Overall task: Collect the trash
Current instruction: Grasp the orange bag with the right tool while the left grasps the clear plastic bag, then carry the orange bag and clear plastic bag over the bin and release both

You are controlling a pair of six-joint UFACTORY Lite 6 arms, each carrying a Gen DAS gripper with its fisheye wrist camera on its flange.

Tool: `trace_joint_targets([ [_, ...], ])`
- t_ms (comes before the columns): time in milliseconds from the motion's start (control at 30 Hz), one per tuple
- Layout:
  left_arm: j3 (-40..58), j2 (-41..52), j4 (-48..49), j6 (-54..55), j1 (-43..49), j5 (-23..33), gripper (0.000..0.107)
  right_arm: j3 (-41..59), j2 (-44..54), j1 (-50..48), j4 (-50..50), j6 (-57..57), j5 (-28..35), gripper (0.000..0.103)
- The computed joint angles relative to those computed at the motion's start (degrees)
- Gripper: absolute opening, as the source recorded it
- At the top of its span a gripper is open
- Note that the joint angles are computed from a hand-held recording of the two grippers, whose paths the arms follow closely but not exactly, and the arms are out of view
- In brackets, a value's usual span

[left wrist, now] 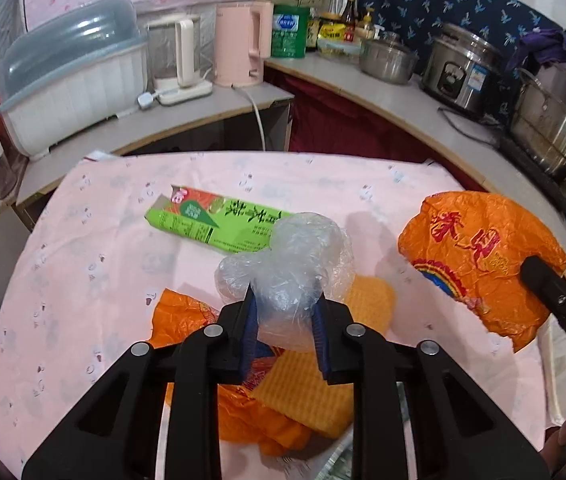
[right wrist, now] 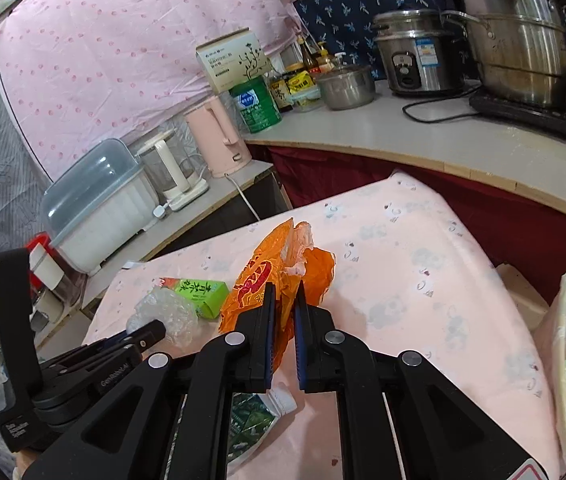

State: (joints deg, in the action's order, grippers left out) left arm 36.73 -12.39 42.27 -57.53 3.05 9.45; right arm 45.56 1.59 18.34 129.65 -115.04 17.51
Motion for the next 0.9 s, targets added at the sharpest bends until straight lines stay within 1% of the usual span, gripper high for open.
trace_joint_targets([
  [67, -0.11, -4.24, -3.13, 2.15, -2.25, 2.99, 0.023, -2.15, -4.51, -1.17, -4.36, 4.06, -0.08, 0.008],
  [200, 0.76, -11.88, -2.61, -0.91, -9.21, 10.54, 0.023, -5.79, -14.24, -4.36, -18.07, 17.18, 0.03, 0.008],
  [267, 1.53, -14.62, -0.57, -4.44, -13.89, 14.79, 0.023, -7.46, -19.13, -6.49, -26.11, 24.82, 0.81, 0.008],
  [367, 3.26, -16.88, 3.33, -10.87, -21.94, 21.26, 0.023, -9.51, -26.43, -11.02, -38.47, 36.2, 3.62, 0.008],
  [433, 4.73, -17.22, 5.79, -15.11, -27.76, 25.43, 0.023, -10.67, -30.95, -15.3, -44.93, 41.71, 6.93, 0.008],
  [533, 7.56, -15.93, 9.38, -21.52, -37.06, 31.6, 0.023, -11.65, -36.16, -24.14, -51.23, 46.12, 14.29, 0.008],
  [600, 9.33, -14.54, 11.28, -25.06, -42.49, 34.9, 0.023, -11.64, -38.38, -30.56, -53.52, 46.93, 19.62, 0.008],
  [667, 11.64, -12.24, 12.92, -28.44, -47.91, 37.93, 0.023, -11.62, -40.19, -38.9, -54.8, 46.3, 26.55, 0.008],
  [767, 15.17, -8.14, 14.72, -32.29, -54.17, 40.95, 0.023, -11.09, -41.06, -50.87, -55.59, 43.86, 35.94, 0.008],
  [900, 20.42, -1.86, 16.45, -35.88, -60.94, 43.75, 0.023, -9.26, -38.25, -65.03, -55.82, 39.23, 46.16, 0.008],
])
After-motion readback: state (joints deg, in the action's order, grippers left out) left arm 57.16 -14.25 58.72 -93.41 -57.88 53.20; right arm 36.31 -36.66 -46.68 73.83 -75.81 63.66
